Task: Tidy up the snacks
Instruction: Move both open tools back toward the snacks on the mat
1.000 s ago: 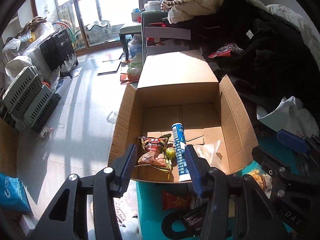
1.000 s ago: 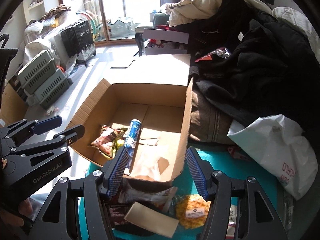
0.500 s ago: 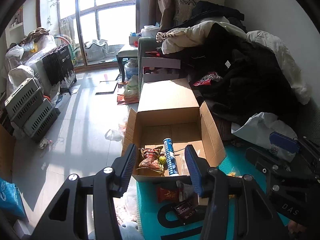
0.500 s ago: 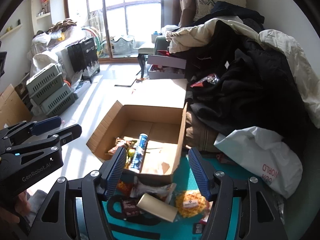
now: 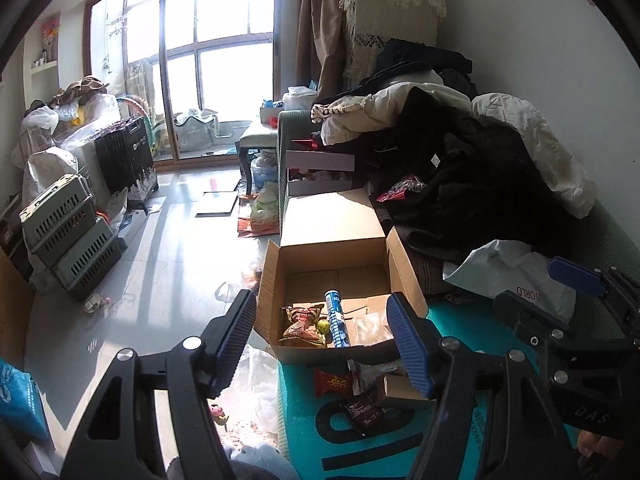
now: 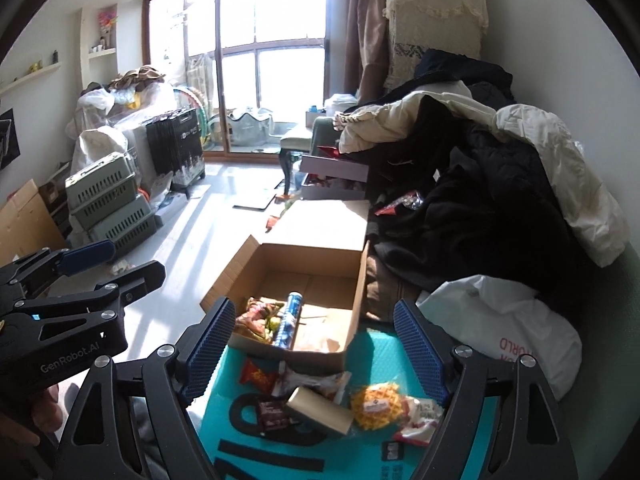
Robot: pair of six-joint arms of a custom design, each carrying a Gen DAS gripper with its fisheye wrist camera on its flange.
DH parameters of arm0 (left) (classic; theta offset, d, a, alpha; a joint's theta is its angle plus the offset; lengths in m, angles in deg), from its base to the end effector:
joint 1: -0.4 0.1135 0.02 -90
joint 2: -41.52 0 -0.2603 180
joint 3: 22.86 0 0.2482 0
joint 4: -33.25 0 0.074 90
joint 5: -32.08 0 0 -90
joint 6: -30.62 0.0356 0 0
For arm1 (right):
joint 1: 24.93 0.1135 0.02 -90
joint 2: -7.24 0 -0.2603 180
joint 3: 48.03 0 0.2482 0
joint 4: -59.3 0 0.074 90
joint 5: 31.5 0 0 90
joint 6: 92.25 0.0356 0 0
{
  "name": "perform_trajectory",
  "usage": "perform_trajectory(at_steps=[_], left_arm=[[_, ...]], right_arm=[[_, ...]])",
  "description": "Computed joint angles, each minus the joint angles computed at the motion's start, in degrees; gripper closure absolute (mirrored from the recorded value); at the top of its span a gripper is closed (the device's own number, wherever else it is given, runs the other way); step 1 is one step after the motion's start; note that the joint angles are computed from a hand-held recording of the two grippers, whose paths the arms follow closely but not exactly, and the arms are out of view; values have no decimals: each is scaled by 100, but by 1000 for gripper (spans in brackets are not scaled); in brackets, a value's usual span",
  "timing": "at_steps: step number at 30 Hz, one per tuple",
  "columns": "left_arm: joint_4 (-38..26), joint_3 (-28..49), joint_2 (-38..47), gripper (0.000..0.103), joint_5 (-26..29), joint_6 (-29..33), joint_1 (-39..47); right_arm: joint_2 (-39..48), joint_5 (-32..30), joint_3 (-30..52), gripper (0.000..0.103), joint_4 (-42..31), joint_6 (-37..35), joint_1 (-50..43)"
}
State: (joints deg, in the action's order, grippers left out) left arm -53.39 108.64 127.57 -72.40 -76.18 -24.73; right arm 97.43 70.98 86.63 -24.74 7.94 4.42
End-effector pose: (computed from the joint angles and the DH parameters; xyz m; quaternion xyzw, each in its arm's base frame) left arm 0.2372 -0.1014 0.4786 0.0137 0.9048 -0.0395 0.4238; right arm 0.2494 0.1314 0.4784 -0.1040 0.8945 0.0507 0.4318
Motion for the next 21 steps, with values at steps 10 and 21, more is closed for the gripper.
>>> perform_trajectory(at_steps=[10,21], left_arm=[[148,-1076,-805,36,158,-203,-133],[202,-2427,-1540,36,6,-519,-480]], right_arm=[[-849,-134,-1253,20,437,346,211],[-1718,-309,-3054,20,1010,827,404]])
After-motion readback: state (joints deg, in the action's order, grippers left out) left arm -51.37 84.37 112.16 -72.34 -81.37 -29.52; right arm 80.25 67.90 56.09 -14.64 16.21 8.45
